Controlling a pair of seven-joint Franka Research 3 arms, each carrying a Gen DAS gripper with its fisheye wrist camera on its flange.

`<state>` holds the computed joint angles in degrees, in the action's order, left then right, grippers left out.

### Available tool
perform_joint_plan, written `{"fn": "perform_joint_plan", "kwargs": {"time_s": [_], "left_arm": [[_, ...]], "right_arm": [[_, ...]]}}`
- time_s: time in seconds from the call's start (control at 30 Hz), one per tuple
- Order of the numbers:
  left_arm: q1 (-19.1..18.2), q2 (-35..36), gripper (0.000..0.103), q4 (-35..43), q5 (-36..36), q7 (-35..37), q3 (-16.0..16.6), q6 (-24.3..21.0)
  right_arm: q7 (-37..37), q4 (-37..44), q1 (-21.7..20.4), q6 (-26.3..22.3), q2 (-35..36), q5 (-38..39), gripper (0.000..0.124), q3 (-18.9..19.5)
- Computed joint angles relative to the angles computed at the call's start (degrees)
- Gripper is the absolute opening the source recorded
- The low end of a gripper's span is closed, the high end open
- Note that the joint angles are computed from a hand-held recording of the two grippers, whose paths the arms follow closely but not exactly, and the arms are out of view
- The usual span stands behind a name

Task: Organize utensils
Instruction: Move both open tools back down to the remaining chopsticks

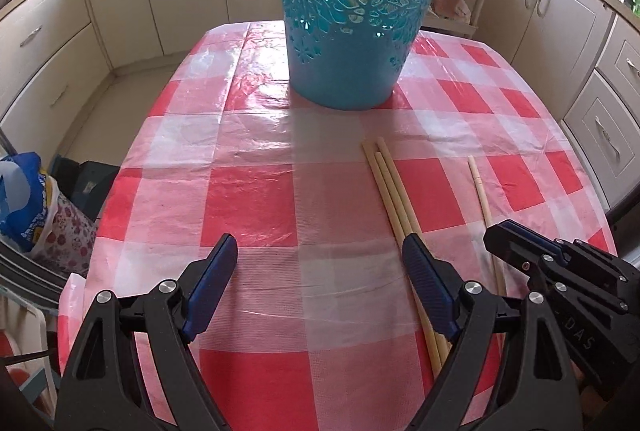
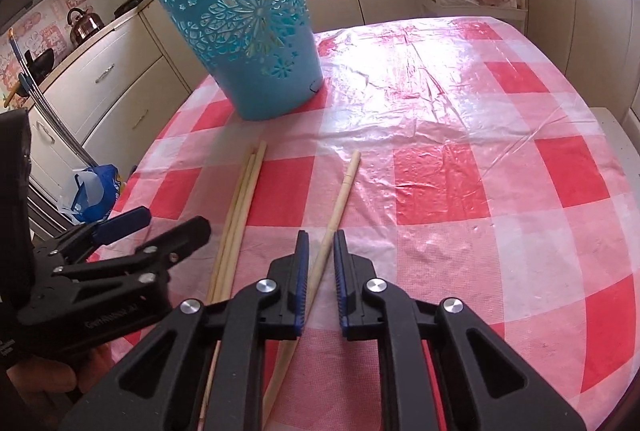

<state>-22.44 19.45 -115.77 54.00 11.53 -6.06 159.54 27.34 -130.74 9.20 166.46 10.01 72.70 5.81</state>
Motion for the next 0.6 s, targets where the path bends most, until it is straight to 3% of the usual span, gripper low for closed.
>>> {"fn": "perform_joint_plan", "kwargs": {"time_s": [0.6], "left_arm": [[-1.68,1.62,0.081,2.52,-0.76,3.94,-0.27,-3.23]], "right_arm": [[-1.11,0.45,-0.57,-2.35,0.08,2.19,0.013,-0.56]]}}
